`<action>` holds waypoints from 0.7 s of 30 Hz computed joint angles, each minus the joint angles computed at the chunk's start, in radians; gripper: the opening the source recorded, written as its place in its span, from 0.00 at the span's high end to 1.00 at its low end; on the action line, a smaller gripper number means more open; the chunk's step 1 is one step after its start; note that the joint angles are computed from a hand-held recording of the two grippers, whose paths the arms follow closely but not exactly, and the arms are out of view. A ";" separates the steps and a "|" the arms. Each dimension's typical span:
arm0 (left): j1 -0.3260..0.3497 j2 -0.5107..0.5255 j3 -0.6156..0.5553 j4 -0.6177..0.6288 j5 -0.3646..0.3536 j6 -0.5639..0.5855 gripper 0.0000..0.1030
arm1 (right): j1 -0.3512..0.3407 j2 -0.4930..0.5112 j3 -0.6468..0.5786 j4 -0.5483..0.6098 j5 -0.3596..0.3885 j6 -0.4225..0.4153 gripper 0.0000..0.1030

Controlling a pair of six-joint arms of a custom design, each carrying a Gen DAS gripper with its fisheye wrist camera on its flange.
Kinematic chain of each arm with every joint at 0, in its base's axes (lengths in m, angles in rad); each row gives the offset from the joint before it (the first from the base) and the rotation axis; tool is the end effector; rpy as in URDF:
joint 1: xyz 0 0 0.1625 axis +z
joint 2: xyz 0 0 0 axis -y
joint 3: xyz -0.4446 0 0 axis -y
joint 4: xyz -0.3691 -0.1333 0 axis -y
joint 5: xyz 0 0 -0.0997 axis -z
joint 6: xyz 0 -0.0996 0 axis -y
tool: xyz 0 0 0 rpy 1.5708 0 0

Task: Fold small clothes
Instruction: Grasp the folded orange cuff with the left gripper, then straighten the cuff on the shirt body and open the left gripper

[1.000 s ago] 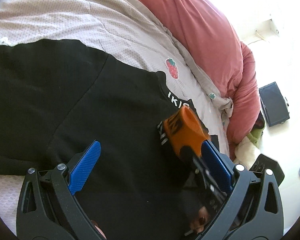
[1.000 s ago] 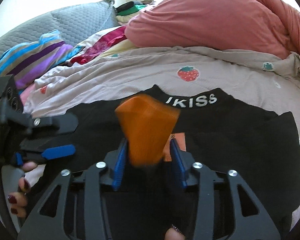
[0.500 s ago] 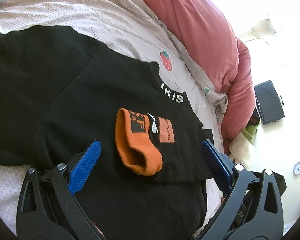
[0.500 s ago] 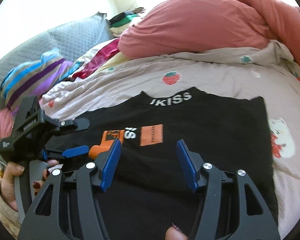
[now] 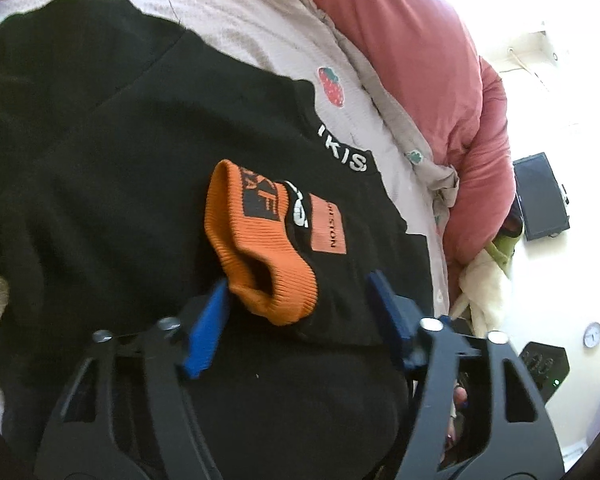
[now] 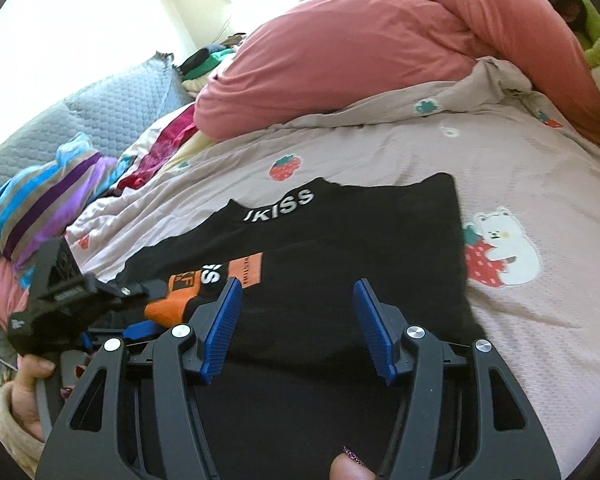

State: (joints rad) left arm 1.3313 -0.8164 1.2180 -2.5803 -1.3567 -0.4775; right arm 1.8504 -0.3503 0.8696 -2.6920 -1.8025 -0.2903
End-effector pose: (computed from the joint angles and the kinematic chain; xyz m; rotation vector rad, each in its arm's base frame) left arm -0.0354 -0.7960 0.3192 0.4510 -2.9308 0.9822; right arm 0.3476 -0.8106 0.1085 0.6863 -2.7009 0.8626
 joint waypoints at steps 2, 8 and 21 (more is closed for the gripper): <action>-0.002 0.011 -0.008 0.005 0.023 0.013 0.64 | -0.003 -0.008 0.013 -0.015 -0.004 0.004 0.45; -0.016 0.010 0.002 -0.034 0.088 0.071 0.94 | -0.011 -0.026 0.038 -0.031 -0.028 0.017 0.45; -0.084 -0.075 0.094 -0.164 0.282 0.231 0.95 | -0.009 -0.017 0.030 -0.034 -0.099 0.012 0.45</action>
State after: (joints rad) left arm 1.2472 -0.8911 1.3124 -2.7443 -1.0750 -0.2465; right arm 1.8418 -0.3676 0.8998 -2.7262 -1.9014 -0.2782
